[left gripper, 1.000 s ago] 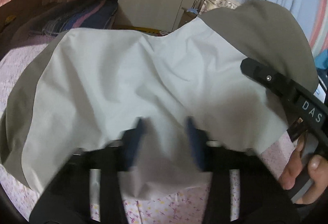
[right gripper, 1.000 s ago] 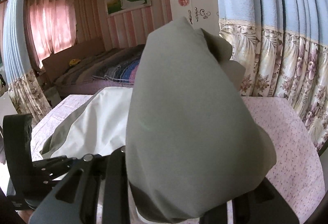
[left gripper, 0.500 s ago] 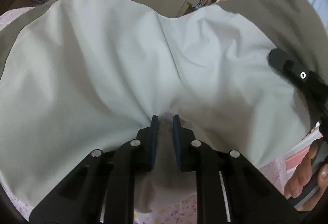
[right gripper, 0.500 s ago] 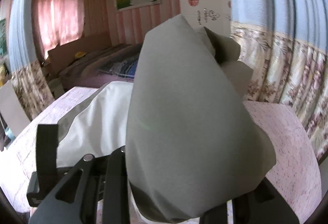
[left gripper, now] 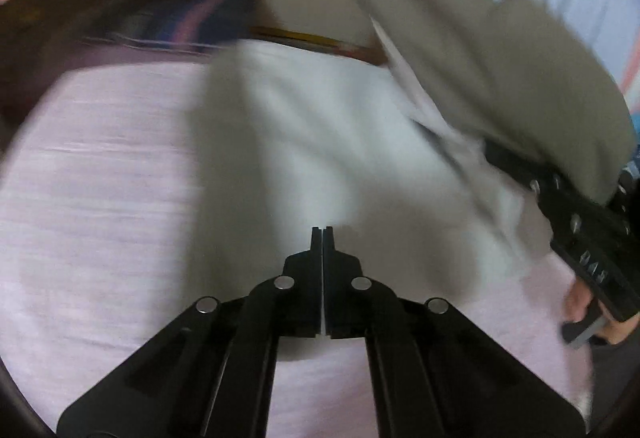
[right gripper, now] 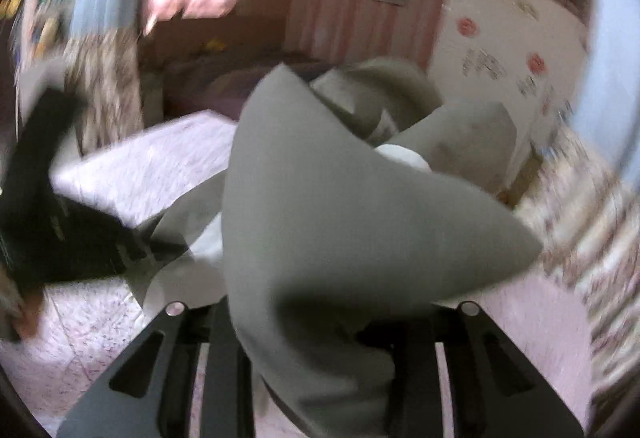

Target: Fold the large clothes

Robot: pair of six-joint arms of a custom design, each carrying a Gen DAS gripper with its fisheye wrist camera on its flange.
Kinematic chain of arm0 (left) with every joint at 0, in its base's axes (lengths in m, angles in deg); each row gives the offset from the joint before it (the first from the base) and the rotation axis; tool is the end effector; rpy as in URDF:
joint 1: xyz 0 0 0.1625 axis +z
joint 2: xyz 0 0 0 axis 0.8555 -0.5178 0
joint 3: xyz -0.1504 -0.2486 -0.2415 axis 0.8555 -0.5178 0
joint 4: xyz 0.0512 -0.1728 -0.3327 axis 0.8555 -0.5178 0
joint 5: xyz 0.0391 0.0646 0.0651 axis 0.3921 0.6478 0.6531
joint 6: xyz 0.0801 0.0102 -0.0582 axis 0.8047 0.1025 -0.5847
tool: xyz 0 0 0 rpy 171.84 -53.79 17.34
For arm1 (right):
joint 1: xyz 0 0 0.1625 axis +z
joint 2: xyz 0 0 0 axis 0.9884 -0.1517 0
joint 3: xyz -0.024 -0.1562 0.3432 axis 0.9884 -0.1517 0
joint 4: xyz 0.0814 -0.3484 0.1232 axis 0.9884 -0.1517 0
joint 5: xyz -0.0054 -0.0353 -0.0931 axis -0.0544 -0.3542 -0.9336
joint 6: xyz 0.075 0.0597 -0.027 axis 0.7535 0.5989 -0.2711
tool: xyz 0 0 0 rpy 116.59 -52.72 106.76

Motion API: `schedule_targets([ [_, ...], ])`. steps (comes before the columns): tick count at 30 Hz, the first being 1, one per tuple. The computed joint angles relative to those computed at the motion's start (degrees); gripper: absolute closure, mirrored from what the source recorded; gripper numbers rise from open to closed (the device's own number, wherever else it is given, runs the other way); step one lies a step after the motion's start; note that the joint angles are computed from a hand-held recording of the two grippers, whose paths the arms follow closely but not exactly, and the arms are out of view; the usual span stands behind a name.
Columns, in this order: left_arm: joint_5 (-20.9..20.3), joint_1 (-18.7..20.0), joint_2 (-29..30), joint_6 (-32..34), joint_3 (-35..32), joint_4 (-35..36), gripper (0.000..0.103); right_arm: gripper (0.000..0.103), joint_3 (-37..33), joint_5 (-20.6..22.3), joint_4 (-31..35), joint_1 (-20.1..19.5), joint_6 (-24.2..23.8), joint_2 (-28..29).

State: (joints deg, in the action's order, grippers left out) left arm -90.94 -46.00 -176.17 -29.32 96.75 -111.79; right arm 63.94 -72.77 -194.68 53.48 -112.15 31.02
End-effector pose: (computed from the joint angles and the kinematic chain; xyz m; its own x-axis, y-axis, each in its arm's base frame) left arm -0.0808 -0.2329 0.3758 -0.8436 -0.1789 -0.5063 0.2393 0.7188 -0.6527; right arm 0.4340 -0.3233 0.0120 -0.1791 -0.7110 0.6800 -0.9813 0.1785 -0.0717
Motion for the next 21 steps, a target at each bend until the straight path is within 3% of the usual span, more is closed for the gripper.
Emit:
schedule_targets([
  [3,-1.6,-0.3,0.2,-5.8,-5.6,13.7,0.103,0.077,-4.1,-9.9,-6.7,4.1,-18.0,11.3],
  [4,-1.8,1.4,1.0,-4.9,-6.3,15.6,0.103,0.077,-4.1,-10.9,-9.6,3.9,-23.3,13.6],
  [6,-1.5,4.1,1.1,-3.1,-6.5,15.9,0.102,0.077,-3.5,-12.9,-18.2,3.9,-35.3,18.1],
  [8,-2.4,5.4,-0.4,0.1,-5.9,14.3,0.094,0.076,-2.2,-13.0,-22.1,3.5,-40.2,19.3],
  [9,-2.4,5.6,-0.1,0.1,-5.5,14.5,0.089,0.076,-1.3,-12.9,-21.9,3.4,-39.6,18.7],
  [11,-4.0,3.5,-1.2,-2.0,-5.1,17.4,0.065,0.074,-0.2,-12.9,-21.1,3.4,-38.6,17.7],
  [17,-2.9,4.1,0.4,-2.0,-4.1,16.2,0.054,0.067,1.3,-11.1,-21.6,2.1,-34.5,15.9],
  [19,-2.2,4.3,-0.6,-2.4,-4.3,16.6,0.042,0.059,2.7,-9.8,-17.1,1.7,-28.3,12.6],
  [21,-2.2,3.2,-0.9,-4.4,-4.8,17.6,0.038,0.043,5.0,-7.0,-10.2,1.4,-19.9,7.4],
])
